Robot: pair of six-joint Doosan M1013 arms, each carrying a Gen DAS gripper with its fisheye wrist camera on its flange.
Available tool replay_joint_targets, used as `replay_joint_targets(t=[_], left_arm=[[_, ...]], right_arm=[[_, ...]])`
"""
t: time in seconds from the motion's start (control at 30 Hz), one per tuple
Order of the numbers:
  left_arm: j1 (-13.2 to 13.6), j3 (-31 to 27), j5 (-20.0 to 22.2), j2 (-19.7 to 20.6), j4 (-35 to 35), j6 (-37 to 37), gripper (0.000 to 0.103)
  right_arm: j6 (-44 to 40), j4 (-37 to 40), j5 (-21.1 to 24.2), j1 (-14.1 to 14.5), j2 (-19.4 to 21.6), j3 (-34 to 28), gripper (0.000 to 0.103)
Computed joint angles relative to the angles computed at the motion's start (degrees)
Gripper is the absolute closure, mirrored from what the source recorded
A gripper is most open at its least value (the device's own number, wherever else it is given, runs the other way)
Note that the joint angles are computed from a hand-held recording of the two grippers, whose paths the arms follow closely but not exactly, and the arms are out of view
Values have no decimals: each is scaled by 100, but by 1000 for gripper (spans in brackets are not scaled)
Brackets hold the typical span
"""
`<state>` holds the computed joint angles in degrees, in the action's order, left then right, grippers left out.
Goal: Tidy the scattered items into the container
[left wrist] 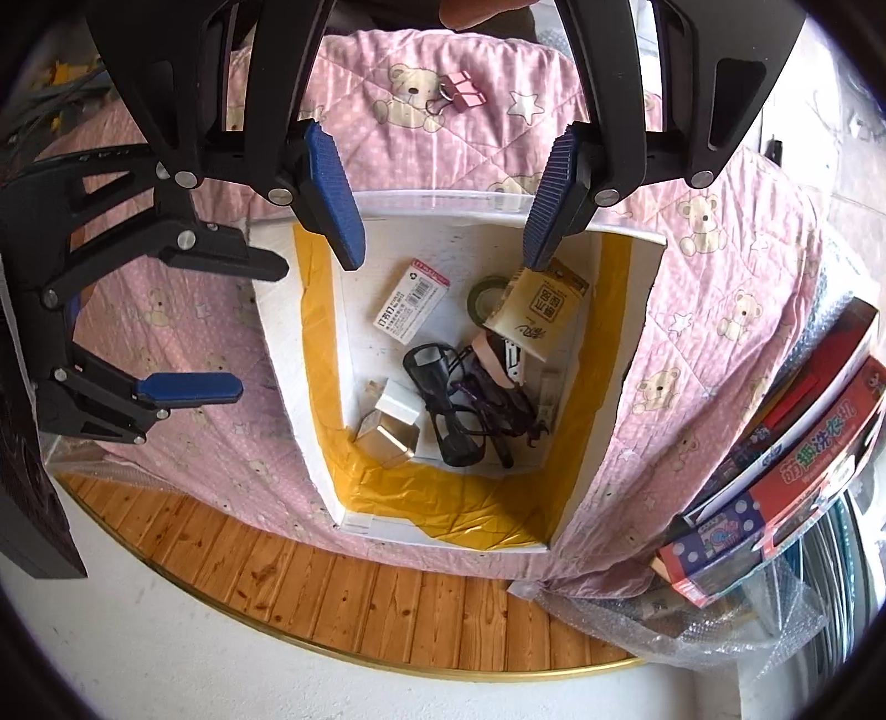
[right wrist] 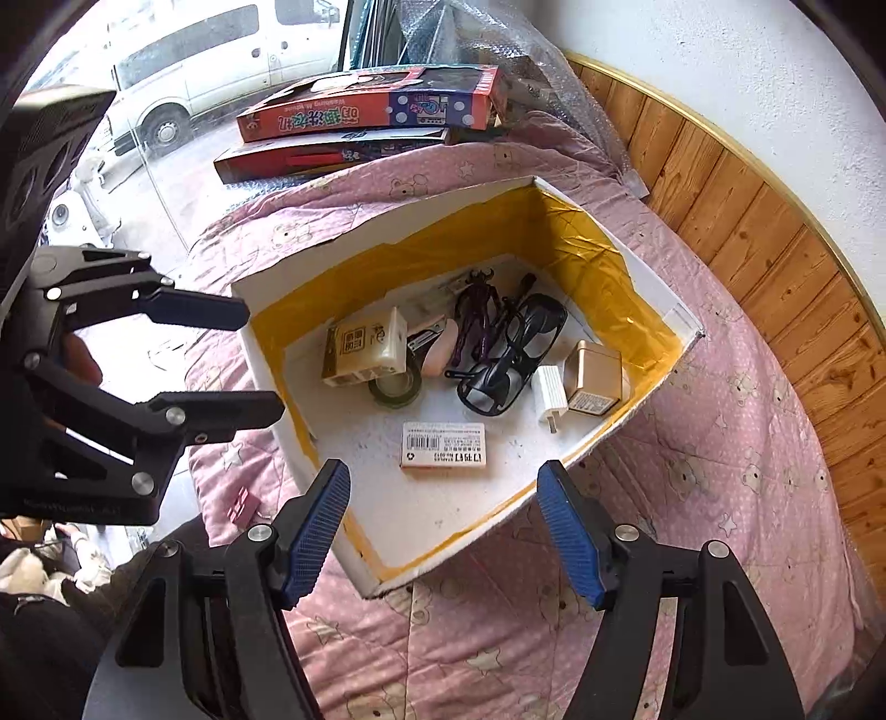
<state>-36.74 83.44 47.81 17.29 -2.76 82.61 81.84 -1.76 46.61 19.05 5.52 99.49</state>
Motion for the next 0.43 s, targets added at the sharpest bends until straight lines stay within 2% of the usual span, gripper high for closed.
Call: replay_joint_targets(t=[0.3,0.43], left_arm=[[-100,177,-380,-170,6,-112,37],[-173,168,-300,-177,159,-167,37]], right_arm=[[44,-36,-71,44,-160,326,30],[90,29,-125,26,-192,397,30]])
